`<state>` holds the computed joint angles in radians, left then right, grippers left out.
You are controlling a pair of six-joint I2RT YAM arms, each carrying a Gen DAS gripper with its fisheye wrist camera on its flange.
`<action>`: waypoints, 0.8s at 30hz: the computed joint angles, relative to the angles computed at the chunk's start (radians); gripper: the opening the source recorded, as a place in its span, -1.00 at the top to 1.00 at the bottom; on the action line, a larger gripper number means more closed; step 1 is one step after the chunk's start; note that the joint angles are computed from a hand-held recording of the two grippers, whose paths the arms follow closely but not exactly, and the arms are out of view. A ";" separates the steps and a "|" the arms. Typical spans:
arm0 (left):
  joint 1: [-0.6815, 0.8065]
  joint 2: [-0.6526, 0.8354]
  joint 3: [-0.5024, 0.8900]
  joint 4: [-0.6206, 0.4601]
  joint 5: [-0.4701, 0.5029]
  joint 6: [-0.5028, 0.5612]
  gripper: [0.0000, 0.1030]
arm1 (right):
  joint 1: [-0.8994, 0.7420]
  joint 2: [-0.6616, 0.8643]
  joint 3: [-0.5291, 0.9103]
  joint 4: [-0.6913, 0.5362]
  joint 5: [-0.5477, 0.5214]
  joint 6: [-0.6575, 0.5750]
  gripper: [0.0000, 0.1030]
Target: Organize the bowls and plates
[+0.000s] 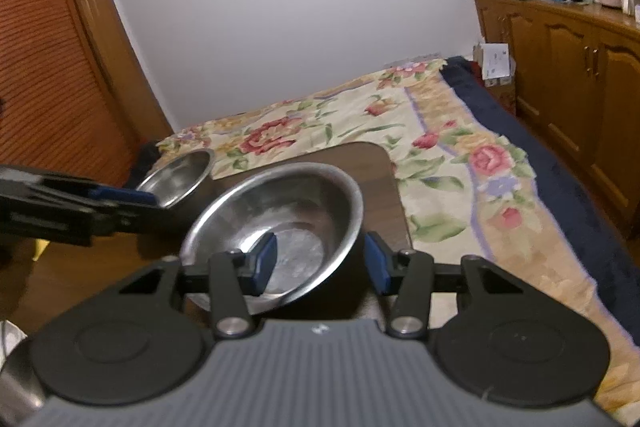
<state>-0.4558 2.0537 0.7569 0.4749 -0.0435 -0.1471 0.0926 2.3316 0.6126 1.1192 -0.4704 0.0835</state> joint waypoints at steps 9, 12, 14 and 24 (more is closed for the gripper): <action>0.010 0.071 0.089 -0.067 0.040 0.020 0.33 | 0.003 -0.004 0.027 -0.048 -0.009 0.010 0.14; 0.013 0.089 0.115 -0.089 0.056 0.030 0.38 | 0.007 0.001 0.030 -0.048 -0.011 0.016 0.26; 0.014 0.101 0.131 -0.106 0.063 0.032 0.45 | 0.005 0.007 0.041 -0.057 -0.025 0.012 0.39; -0.001 0.014 0.051 -0.086 0.082 0.025 0.55 | -0.019 0.007 0.028 -0.049 -0.061 0.053 0.58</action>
